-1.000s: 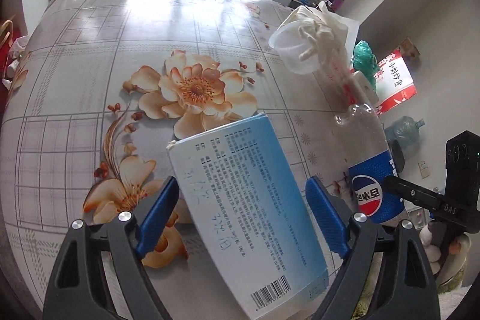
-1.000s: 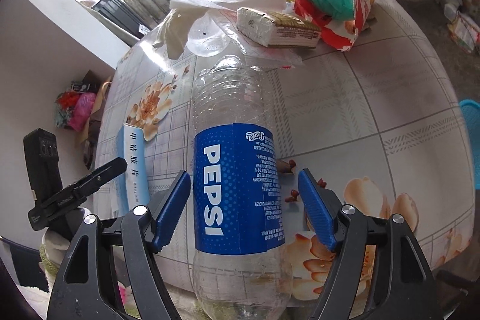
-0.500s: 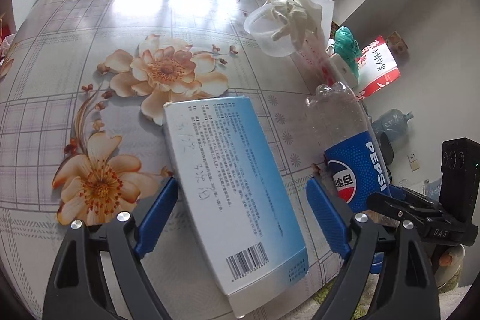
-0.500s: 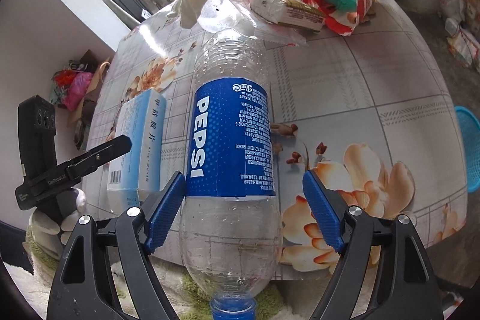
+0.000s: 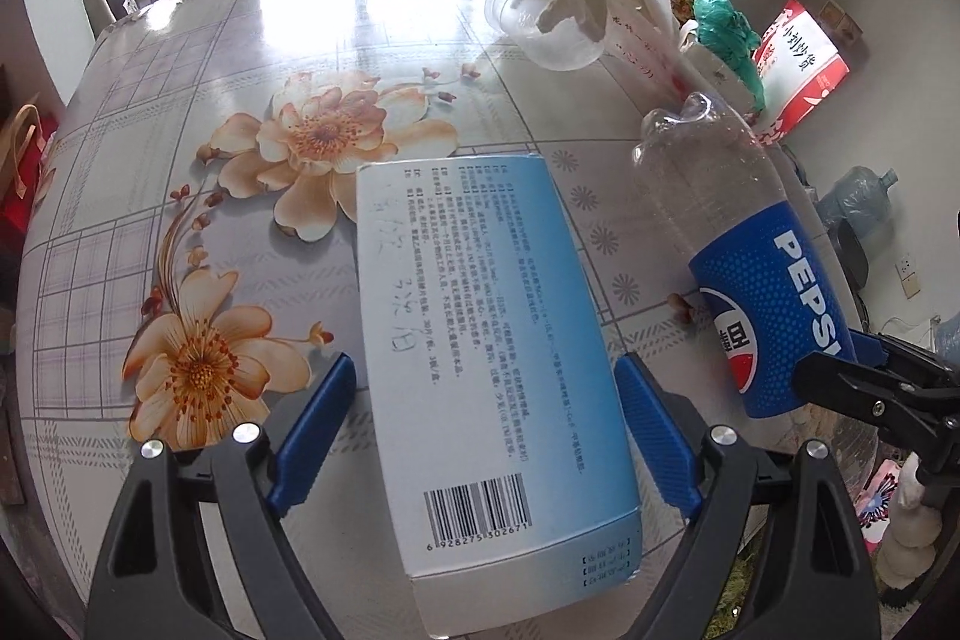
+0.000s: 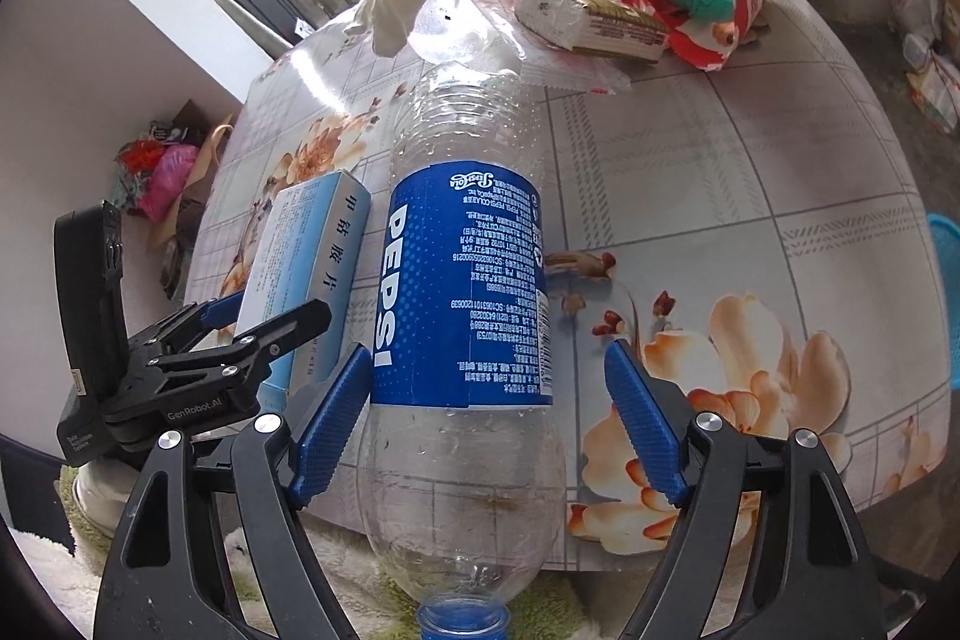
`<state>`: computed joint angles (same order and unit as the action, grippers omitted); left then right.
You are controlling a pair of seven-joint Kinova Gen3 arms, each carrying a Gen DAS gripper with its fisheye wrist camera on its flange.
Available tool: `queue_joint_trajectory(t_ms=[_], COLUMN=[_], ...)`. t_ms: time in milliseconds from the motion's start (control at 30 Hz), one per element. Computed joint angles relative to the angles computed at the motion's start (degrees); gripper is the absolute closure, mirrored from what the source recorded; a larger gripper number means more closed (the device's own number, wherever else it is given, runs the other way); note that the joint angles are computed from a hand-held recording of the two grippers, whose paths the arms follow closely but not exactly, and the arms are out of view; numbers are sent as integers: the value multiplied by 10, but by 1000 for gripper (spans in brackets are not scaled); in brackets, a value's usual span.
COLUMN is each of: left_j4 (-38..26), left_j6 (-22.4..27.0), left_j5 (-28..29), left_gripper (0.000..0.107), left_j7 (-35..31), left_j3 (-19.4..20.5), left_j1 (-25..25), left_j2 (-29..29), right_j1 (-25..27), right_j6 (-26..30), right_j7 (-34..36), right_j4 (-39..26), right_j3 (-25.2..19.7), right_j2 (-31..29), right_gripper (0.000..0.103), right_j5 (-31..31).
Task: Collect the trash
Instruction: 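Lift the Pepsi bottle with the right tool while the left tool lifts the white-blue box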
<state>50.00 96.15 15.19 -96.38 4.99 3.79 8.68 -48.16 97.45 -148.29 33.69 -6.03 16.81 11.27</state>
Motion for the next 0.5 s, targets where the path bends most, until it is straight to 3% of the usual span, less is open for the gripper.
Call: queue_joint_trajectory(t_ms=[267,433,500], left_j4=[-8,-4,-3], left_j6=[-2,-13,-19], left_j5=[-9,-23,-29], left_gripper=[31,31,32], left_j7=[14,14,15], left_j3=[3,4,5], left_j1=[11,19,23], left_j2=[5,4,5], right_j1=[-5,14,24], right_j6=[21,-33,-60], right_j7=[31,5,-4], right_j4=[-46,16,45], right_j3=[8,4,-2], right_j2=[27,2,-10], right_gripper=[33,33,38], right_j5=[-8,-32,-38])
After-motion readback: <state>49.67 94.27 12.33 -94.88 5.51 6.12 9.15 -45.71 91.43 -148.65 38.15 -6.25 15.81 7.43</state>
